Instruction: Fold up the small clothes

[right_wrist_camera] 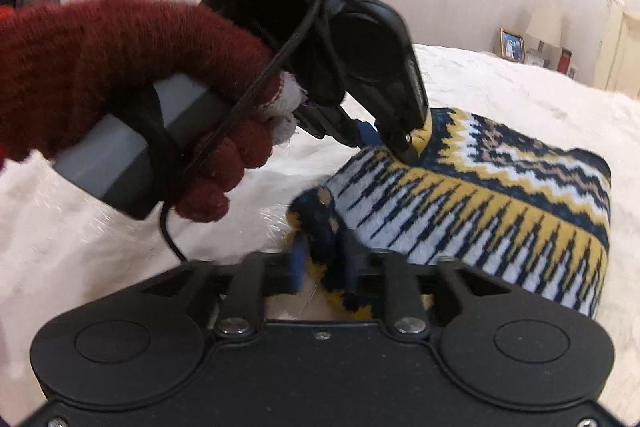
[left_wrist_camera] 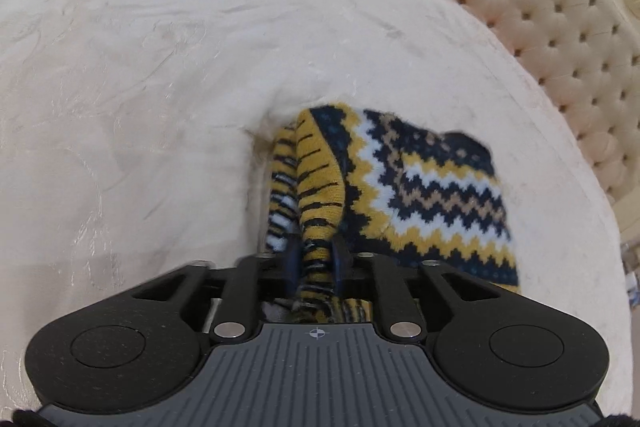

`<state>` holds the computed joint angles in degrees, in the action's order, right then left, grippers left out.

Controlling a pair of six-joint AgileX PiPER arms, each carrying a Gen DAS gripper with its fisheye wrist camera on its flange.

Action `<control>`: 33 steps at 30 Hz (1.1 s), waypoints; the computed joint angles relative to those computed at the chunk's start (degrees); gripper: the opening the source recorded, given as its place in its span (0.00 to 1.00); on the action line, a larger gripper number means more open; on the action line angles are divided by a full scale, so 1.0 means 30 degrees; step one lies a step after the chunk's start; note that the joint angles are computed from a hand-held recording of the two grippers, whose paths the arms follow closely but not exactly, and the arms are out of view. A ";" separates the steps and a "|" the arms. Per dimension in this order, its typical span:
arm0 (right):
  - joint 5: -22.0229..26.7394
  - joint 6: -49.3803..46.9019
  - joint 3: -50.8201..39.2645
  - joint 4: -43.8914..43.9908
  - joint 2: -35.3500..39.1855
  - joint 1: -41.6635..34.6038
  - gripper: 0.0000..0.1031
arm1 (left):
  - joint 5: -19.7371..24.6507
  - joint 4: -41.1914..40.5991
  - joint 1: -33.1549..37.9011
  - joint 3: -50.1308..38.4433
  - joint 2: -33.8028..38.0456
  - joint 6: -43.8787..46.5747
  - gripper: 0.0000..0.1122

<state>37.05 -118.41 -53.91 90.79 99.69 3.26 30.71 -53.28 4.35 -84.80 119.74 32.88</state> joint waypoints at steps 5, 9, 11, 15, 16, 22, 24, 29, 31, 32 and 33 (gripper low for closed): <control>0.2288 0.1137 0.0988 0.0247 -0.0921 -0.2546 0.64 | 0.1074 -0.2812 0.1029 0.0106 0.0049 0.1392 0.70; 0.4277 0.3957 0.0238 0.0611 -0.0509 -0.5107 0.77 | 0.1499 -0.4410 0.1670 0.0760 -0.0302 0.1619 0.84; 0.3965 0.6543 -0.1143 0.0380 0.0218 -0.5678 0.79 | 0.1328 -0.3914 0.1611 0.1069 -0.0590 0.1447 0.90; 0.4307 1.1273 -0.4790 -0.0340 0.2992 -0.6598 0.81 | 0.2401 -0.3216 0.1721 0.1624 -0.0821 0.1315 0.91; 0.4244 1.2654 -0.5770 -0.0864 0.3609 -0.6698 0.82 | 0.2896 -0.3187 0.1758 0.1685 -0.0801 0.1280 0.91; 0.4978 1.8557 -1.1818 -0.2875 0.8300 -0.6455 0.83 | 0.5675 -0.2254 0.1320 0.0577 0.0483 0.0902 0.91; 0.5563 1.9919 -1.3719 -0.3381 0.9678 -0.6293 0.83 | 0.5689 -0.1847 0.1058 0.0162 0.1027 0.0748 0.91; 0.6941 2.3584 -1.8936 -0.4450 1.3251 -0.5769 0.83 | 0.5983 -0.2256 0.1085 -0.0339 0.1631 0.0922 0.91; 0.7409 2.5153 -2.0867 -0.4717 1.4603 -0.5598 0.83 | 0.6350 -0.3119 0.1179 -0.0529 0.2065 0.1487 0.91; 0.7507 2.5577 -2.1376 -0.4693 1.5013 -0.5571 0.83 | 0.6588 -0.3626 0.1222 -0.0599 0.2299 0.1740 0.91; 0.7636 2.6035 -2.2213 -0.4679 1.5617 -0.5466 0.83 | 0.6822 -0.4086 0.1189 -0.0754 0.2518 0.1840 0.91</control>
<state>59.95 -40.31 -120.55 76.75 146.54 -13.14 51.17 -65.54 7.91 -87.07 127.29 38.40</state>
